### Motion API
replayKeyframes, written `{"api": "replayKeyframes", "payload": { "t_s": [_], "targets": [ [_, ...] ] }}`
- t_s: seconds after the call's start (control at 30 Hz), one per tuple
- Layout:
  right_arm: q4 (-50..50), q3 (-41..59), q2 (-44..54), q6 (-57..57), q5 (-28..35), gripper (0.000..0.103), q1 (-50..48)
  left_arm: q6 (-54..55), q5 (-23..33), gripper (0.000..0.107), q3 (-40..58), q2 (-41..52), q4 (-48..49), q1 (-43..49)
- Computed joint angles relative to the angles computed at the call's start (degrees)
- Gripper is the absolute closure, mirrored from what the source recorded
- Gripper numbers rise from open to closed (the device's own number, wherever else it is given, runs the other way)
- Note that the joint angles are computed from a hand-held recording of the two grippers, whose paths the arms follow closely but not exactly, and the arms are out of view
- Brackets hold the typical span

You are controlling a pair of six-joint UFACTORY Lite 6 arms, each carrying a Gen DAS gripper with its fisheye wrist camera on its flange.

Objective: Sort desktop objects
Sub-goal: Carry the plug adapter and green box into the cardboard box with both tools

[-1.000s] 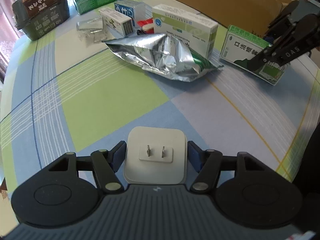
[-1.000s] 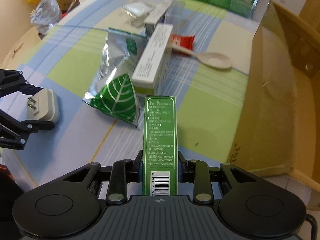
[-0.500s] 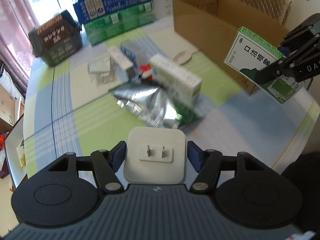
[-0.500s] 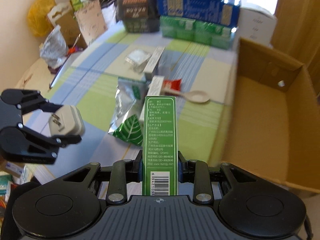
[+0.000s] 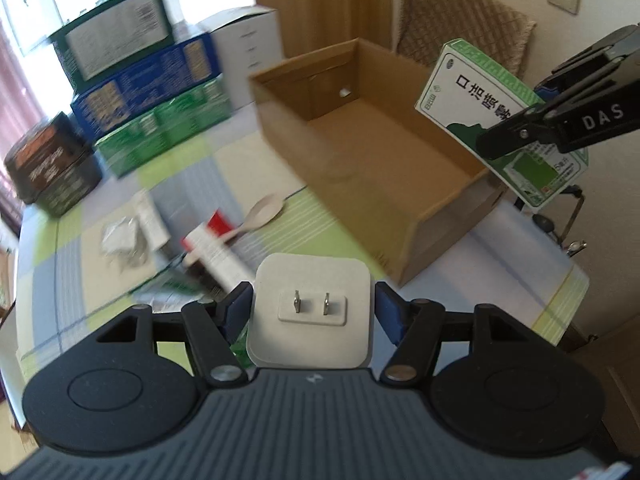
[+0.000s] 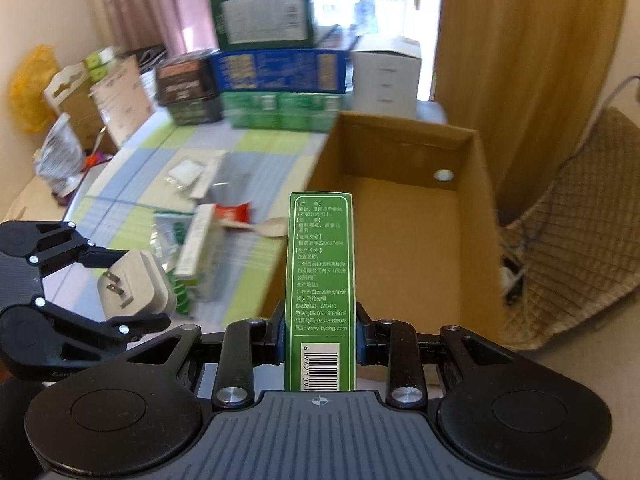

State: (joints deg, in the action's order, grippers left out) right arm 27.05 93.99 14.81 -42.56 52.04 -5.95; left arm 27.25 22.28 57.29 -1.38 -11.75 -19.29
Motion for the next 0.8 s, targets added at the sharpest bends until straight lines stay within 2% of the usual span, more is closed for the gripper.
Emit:
{"api": "replayKeyframes", "payload": {
  "t_s": [0.23,0.47,0.67,0.8],
  "targets": [
    [0.58,12.09,8.15,-0.97,4.61,0.075,-6.11,-13.76,0.47,0.046,9.98,7.55,8.35,-8.35],
    [1.00,25.24,18.01,1.40,7.78,0.075,-8.80,-21.60,2.36,0.046,24.17,17.50,12.13,-12.06],
    [0.65,38.73,28.65,4.94,10.98,0.075,-9.83,-21.01,4.56,0.046,37.34,29.10,10.19,-13.06],
    [0.22,49.43,36.78,7.72,14.02,0.075,-9.98,-18.62,4.26,0.046,42.18,34.67,7.87,-12.97]
  ]
}}
